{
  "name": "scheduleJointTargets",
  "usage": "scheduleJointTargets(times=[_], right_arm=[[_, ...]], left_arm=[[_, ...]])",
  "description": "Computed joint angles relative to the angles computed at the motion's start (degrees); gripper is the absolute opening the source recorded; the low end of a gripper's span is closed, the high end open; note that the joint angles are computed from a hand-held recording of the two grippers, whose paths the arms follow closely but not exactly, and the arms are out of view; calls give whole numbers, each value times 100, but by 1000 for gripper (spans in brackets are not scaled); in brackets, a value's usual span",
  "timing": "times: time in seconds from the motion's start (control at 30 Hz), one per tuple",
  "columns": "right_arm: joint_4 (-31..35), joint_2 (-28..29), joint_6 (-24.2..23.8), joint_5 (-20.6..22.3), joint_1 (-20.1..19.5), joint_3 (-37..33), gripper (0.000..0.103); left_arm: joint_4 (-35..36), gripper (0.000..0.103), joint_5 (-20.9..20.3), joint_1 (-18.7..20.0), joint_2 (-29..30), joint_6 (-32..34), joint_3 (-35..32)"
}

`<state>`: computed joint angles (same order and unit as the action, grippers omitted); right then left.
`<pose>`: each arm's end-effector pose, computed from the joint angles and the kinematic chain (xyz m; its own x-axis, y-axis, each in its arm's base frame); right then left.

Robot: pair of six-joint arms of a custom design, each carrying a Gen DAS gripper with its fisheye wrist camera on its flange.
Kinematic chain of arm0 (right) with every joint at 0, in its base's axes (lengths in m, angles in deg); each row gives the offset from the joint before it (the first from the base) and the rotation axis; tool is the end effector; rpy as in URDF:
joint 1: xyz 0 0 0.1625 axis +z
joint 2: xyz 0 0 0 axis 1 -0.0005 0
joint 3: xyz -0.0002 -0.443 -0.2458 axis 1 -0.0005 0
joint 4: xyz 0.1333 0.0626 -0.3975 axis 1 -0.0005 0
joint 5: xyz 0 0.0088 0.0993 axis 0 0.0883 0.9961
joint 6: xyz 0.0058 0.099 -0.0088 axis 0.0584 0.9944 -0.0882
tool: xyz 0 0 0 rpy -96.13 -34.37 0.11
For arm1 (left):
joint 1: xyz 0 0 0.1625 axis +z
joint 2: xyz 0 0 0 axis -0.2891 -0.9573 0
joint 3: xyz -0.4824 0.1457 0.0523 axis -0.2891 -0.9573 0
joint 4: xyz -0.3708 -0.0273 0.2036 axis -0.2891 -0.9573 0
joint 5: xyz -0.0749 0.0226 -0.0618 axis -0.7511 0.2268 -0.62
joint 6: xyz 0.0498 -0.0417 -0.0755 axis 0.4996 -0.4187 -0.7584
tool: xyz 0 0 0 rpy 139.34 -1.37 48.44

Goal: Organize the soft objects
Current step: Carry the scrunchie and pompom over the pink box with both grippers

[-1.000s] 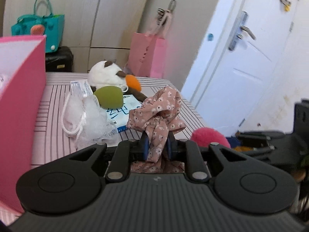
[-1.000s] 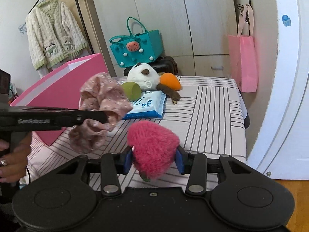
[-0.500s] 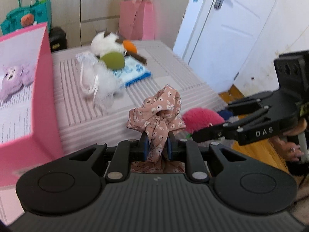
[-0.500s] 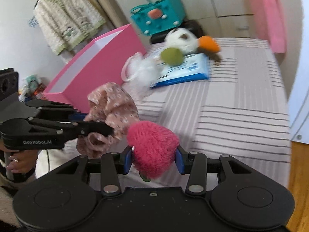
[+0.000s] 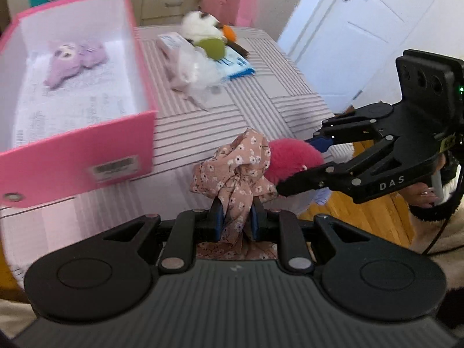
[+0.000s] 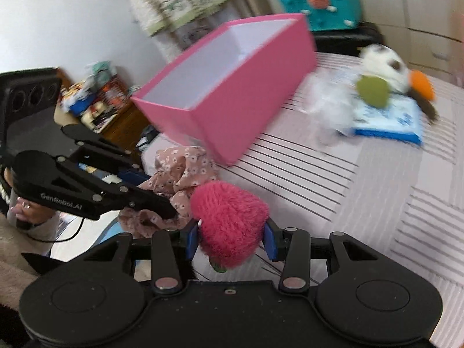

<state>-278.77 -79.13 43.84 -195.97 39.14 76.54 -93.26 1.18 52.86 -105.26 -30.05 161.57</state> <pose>0.3318 -0.2489 0.0893 -0.8812 -0.3913 0.2652 -0.4644 0.8211 -0.3317 -0.1286 -0.2926 0.3610 -0.6919 0.6672 -0.2761 0.6990 0.7148 -0.0243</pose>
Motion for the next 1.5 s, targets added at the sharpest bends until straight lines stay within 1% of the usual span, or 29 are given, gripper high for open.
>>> scheduleJointTargets(times=[0.17,0.23,0.3,0.37,0.43,0.5,0.6,0.63,0.67,0.7,0.77,0.83,0.9,0.93,1.0,1.03,1.1,1.2,1.3,1.37,1.4,1.43,1.5], right_arm=[[396,19,-395,452,10,-417,49],[517,6,-592,711,-22,-599,49],[725,-18,-727,830,-48,-830,49],[827,-11,-891,873,-36,-1038,49],[902,6,-1015,908,-31,-1263,49],[891,56,-1143,861,-22,-1465,49],[768,206,-1472,601,-8,-1775,49],[585,273,-1695,541,-57,-1829,49],[355,355,-1817,528,-117,-1858,49],[154,409,-1881,497,-180,-1858,49],[-36,580,-2004,315,-285,-2003,49],[-185,749,-2222,62,-315,-2164,49],[-250,935,-2393,-136,-324,-2377,49],[-216,1003,-2472,-256,-340,-2490,49],[-27,1081,-2520,-442,-373,-2697,49],[78,1132,-2571,-577,-392,-2818,49],[196,1241,-2646,-863,-403,-3007,49],[359,1400,-2838,-1278,-435,-3282,49],[500,1601,-3107,-1756,-421,-3547,49],[458,1762,-3304,-2114,-399,-3697,49],[448,1822,-3351,-2244,-394,-3752,49],[484,1856,-3362,-2328,-387,-3793,49],[372,1927,-3509,-2421,-380,-3833,51]], left_arm=[[439,18,286,-55,-331,-166,-292],[543,18,493,-105,-427,-153,-430],[516,18,751,-173,-499,-46,-559],[327,18,936,-171,-489,102,-640],[-4,18,1108,-142,-456,326,-675],[-519,19,1200,-56,-357,624,-655],[-1312,19,1233,176,-173,1092,-592],[-1526,20,1202,285,-84,1268,-578],[-1697,20,1150,398,22,1384,-586],[-1868,20,1058,551,157,1482,-615],[-2202,20,886,856,447,1742,-677],[-2570,20,830,1136,751,1940,-741],[-2906,20,820,1383,1064,2091,-802],[-3025,20,751,1517,1207,2133,-850],[-3207,19,615,1772,1490,2215,-966],[-3337,19,616,1869,1631,2246,-1005],[-3663,18,751,1988,1889,2350,-1041],[-4162,17,1107,2078,2220,2556,-1061],[-4388,17,1458,2139,2498,2664,-1143],[-4517,17,1766,2105,2623,2792,-1145],[-4762,17,1990,2032,2677,2977,-1063],[-5026,17,2148,1977,2730,3177,-989],[-5349,17,2303,1907,2788,3409,-927]])
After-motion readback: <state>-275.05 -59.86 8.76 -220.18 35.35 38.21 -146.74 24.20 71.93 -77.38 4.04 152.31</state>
